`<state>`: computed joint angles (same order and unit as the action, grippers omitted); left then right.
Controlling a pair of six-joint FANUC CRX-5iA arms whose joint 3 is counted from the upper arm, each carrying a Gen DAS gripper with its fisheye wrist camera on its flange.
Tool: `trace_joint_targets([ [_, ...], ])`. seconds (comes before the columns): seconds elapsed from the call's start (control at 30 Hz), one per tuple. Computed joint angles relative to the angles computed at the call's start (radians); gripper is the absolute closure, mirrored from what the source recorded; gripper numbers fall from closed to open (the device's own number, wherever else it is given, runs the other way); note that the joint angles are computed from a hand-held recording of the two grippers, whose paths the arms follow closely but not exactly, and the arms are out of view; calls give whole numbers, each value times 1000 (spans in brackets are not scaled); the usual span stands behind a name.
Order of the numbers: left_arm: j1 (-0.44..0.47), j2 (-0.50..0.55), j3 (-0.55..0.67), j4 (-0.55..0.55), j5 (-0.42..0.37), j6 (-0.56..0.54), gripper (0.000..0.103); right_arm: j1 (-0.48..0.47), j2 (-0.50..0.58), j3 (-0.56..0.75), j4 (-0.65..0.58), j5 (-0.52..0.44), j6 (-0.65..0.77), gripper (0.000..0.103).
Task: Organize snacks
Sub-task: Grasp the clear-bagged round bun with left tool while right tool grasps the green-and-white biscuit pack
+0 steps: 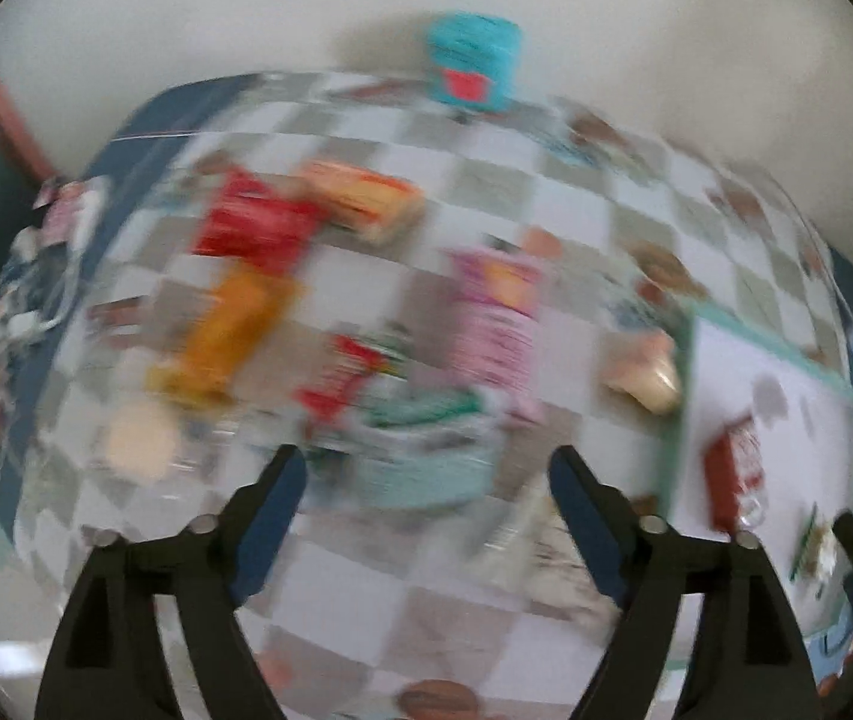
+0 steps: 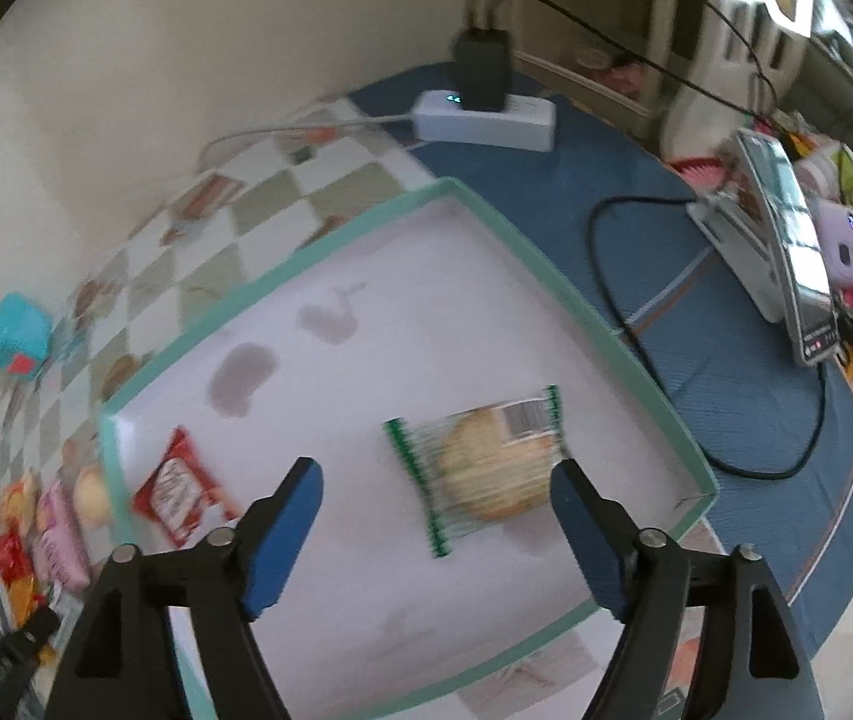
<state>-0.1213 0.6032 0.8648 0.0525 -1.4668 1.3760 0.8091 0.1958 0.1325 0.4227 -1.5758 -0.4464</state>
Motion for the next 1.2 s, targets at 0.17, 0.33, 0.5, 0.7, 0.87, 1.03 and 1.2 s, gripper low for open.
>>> trace_joint_targets([
  [0.17,53,-27,-6,-35,46,29,14,16,40,56,40,46,66,14],
  [0.33,110,-42,-34,-3,67,46,13,31,104,127,74,110,127,0],
  [0.5,176,-47,-49,20,72,93,13,36,172,205,59,157,211,0],
  [0.7,250,-6,-9,24,38,178,13,40,212,250,37,222,265,0],
  [0.87,294,38,26,47,2,226,13,35,264,317,27,249,326,0],
  [1.03,311,72,50,67,-19,232,13,30,312,382,7,301,384,0],
  [1.2,306,126,96,103,-62,198,13,26,374,469,-5,310,453,0],
])
